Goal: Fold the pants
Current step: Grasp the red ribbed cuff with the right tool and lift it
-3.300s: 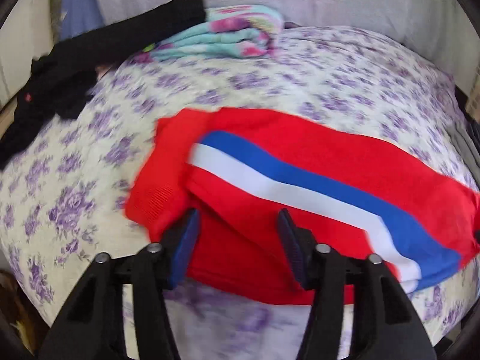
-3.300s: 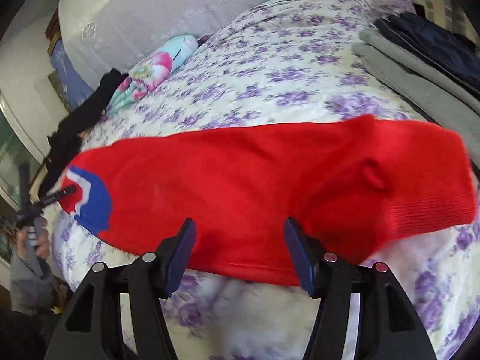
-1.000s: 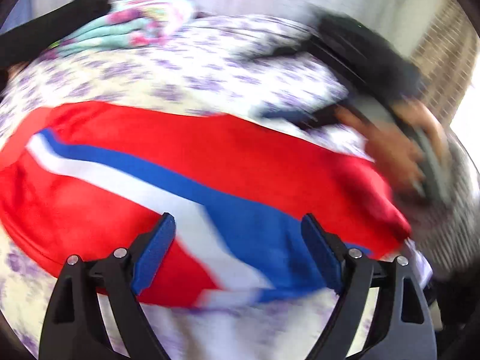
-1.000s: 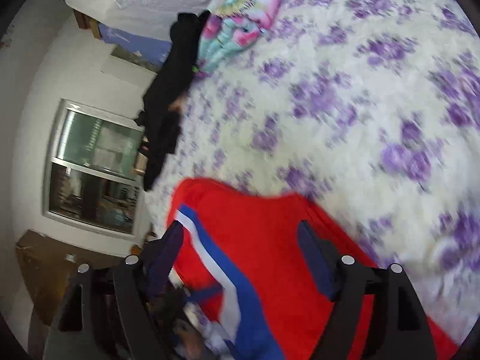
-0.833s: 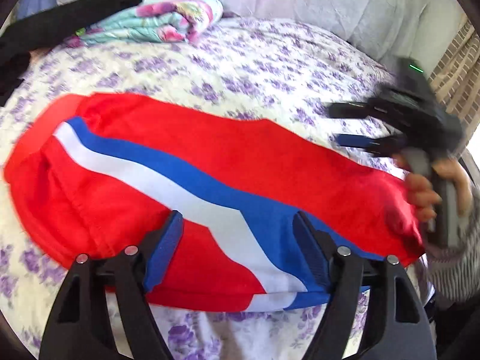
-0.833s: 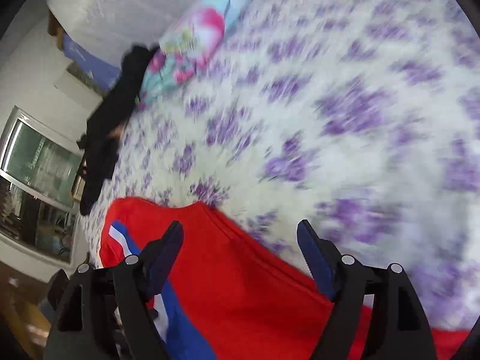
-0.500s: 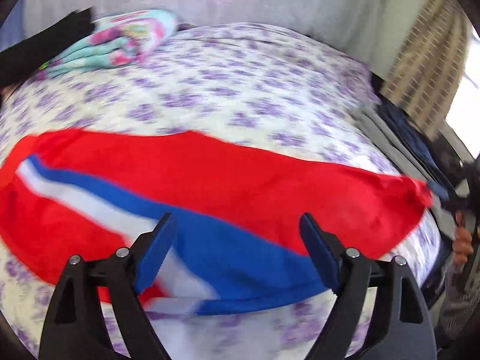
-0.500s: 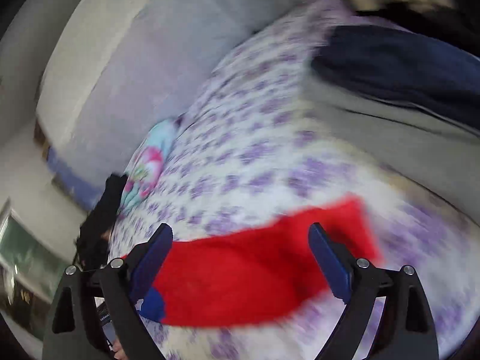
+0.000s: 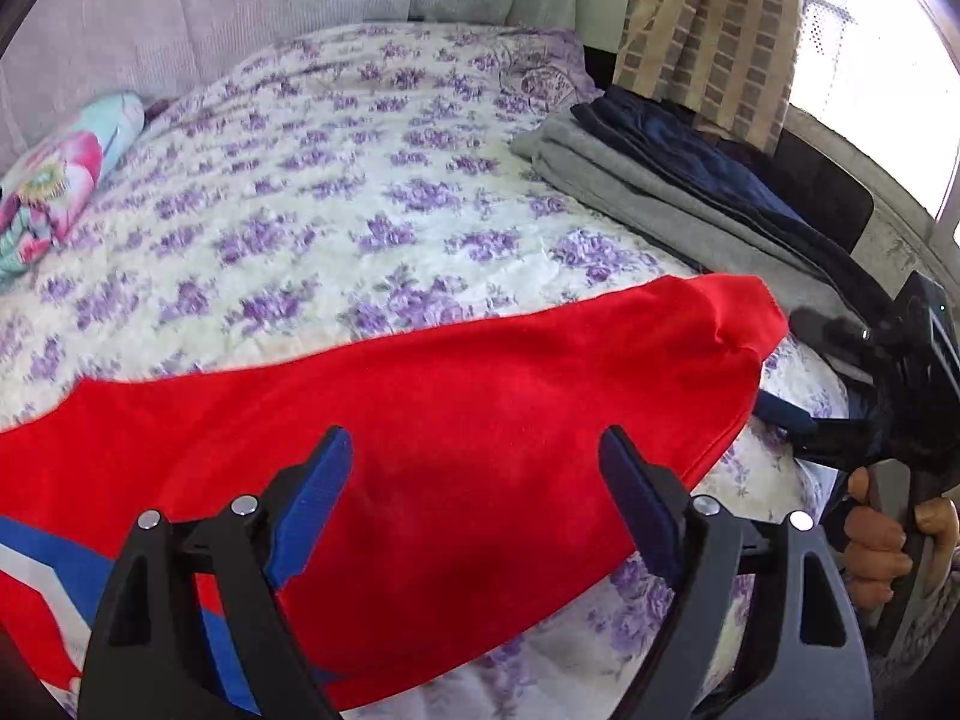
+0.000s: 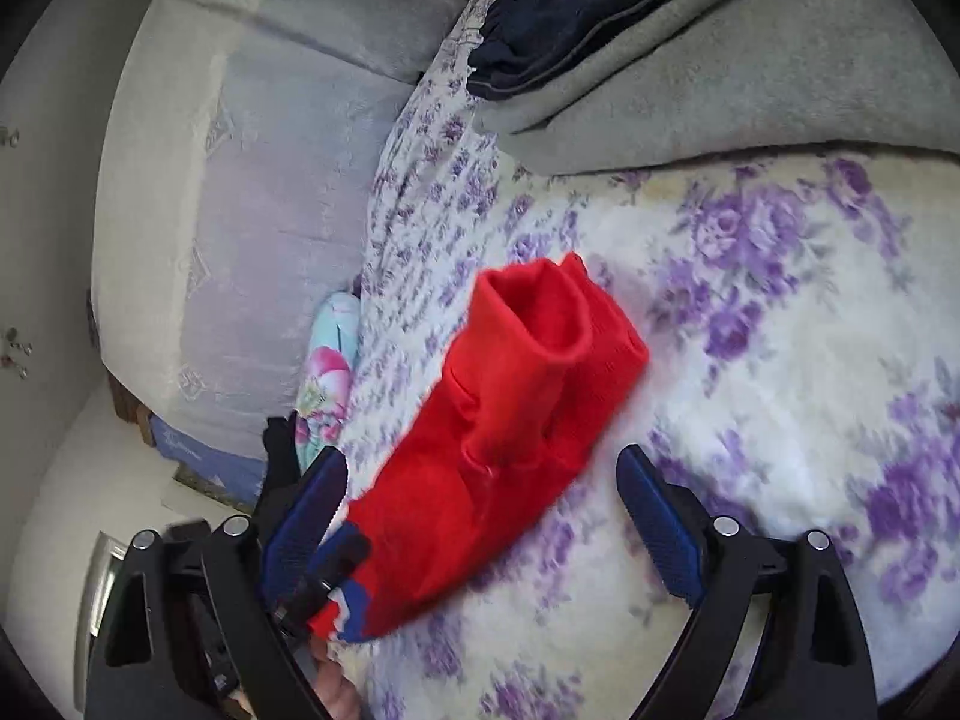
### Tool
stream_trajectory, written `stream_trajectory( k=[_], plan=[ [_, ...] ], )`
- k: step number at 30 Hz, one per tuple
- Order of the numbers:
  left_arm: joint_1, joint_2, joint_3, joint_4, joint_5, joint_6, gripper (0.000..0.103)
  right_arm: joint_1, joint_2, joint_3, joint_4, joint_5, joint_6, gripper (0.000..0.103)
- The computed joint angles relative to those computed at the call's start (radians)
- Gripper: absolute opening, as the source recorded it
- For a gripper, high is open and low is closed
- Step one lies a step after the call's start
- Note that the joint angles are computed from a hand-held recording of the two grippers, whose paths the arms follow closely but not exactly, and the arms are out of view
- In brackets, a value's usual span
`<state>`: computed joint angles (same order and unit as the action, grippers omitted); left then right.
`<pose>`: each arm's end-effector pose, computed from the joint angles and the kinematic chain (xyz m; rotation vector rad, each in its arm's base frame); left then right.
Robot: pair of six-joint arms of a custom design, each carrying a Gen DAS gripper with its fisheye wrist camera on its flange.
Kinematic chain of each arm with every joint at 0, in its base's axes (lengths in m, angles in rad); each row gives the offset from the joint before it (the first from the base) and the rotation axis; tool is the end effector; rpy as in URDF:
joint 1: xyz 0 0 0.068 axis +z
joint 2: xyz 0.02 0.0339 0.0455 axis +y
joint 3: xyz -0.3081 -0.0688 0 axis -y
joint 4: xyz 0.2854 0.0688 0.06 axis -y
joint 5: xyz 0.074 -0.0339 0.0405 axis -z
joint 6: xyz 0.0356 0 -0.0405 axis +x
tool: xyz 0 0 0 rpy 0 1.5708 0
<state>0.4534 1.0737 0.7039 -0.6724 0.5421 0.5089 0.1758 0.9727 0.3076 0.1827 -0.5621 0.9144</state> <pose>0.2000 0.0770 0.2469 0.2488 2.4115 -0.2927 0.1939 0.0537 0.1909 0.4316 2.1699 1.2218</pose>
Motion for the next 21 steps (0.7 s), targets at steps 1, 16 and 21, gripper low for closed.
stream_trajectory(
  k=[1,16,21],
  plan=[
    [-0.009,0.02,0.002,0.006,-0.008,-0.023,0.082,-0.002,0.01,0.013,-0.014,-0.003,-0.008,0.092],
    [-0.042,0.096,-0.02,0.07,-0.045,-0.062,0.082,0.024,0.172,-0.009,0.238,0.12,0.049,0.028],
    [0.001,0.094,-0.024,0.068,-0.059,-0.034,0.082,0.011,0.157,-0.026,0.238,0.1,0.023,0.026]
  ],
)
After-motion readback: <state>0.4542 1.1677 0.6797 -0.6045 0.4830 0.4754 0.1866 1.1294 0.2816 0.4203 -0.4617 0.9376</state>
